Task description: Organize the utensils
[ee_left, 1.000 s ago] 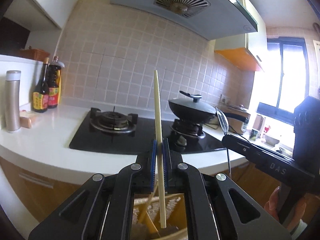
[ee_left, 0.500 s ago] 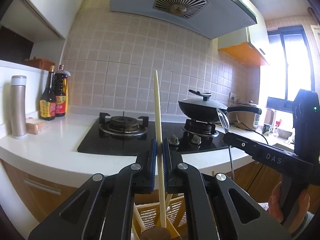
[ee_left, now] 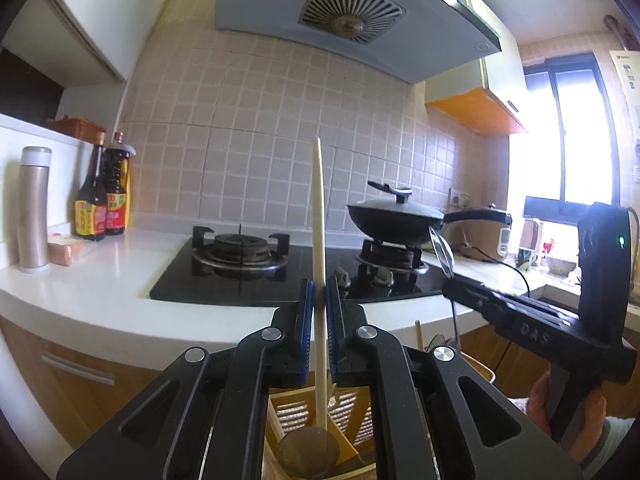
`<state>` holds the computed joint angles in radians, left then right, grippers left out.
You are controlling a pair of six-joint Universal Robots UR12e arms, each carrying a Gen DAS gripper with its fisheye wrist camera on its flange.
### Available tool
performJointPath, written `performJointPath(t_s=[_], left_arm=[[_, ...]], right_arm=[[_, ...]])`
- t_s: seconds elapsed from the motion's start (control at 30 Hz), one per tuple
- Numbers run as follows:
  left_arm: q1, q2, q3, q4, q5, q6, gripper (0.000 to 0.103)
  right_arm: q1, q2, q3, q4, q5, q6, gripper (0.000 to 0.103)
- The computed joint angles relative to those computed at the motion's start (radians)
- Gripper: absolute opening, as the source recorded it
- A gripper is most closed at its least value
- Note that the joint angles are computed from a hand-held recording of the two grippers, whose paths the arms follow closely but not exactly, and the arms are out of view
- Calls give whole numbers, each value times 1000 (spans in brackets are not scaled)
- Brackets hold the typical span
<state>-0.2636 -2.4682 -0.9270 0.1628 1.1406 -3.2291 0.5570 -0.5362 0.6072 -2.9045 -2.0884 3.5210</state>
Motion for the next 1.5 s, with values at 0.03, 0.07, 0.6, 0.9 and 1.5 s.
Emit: performJointPath(t_s=[0.03,0.07,0.6,0.9,1.5], left_arm=[[2,1,-2,-1,-6,-4,12],[5,3,-5,-8,-21,-14,19],[45,145,-205,15,-124,-54,43],[58,281,-334,-235,-183,37,48],[22,341,-460,-851,-24,397,40]], right_arm=[[1,-11,21,3,4,0,11],[2,-18,34,7,3,2,11],[42,-193,283,119,42,124,48],[74,-223,220,495,132,213,47],[18,-124,126,810,641,566,39]])
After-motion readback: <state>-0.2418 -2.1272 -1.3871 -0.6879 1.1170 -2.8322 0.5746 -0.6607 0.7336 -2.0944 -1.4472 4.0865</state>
